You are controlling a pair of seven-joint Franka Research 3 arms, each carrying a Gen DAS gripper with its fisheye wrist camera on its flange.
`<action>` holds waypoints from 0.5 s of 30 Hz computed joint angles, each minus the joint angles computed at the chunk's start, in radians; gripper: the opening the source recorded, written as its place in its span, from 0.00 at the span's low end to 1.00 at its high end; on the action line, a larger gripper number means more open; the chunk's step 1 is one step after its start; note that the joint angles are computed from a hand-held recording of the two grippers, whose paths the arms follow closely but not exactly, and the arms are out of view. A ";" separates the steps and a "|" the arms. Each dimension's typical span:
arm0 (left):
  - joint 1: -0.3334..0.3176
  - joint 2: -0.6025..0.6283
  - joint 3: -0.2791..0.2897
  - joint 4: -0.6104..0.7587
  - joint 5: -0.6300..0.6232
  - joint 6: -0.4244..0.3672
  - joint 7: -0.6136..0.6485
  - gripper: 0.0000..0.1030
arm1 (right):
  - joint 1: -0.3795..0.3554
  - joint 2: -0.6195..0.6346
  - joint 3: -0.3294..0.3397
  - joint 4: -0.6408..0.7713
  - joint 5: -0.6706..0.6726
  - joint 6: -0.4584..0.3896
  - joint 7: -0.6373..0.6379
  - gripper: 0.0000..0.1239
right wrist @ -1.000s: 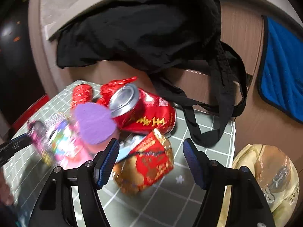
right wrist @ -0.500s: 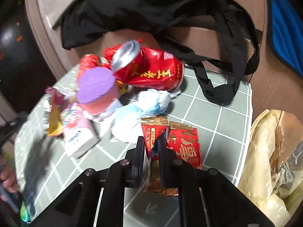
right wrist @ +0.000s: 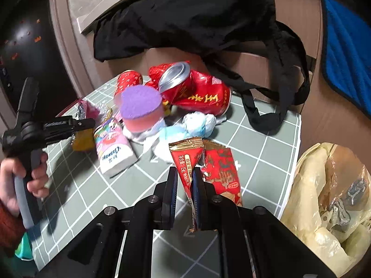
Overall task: Collect trash
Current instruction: 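Grasp the silver-pink wrapper with left tool while right tool grasps red snack packet, then carry both wrappers over the yellow-bagged bin and open both tools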
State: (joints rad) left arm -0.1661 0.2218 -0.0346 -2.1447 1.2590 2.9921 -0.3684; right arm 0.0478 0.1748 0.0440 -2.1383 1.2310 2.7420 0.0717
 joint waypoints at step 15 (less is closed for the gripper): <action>-0.104 -0.223 -0.221 0.021 0.248 -0.456 -0.023 0.19 | -0.018 -0.143 -0.065 -0.023 0.184 -0.113 -0.180 0.10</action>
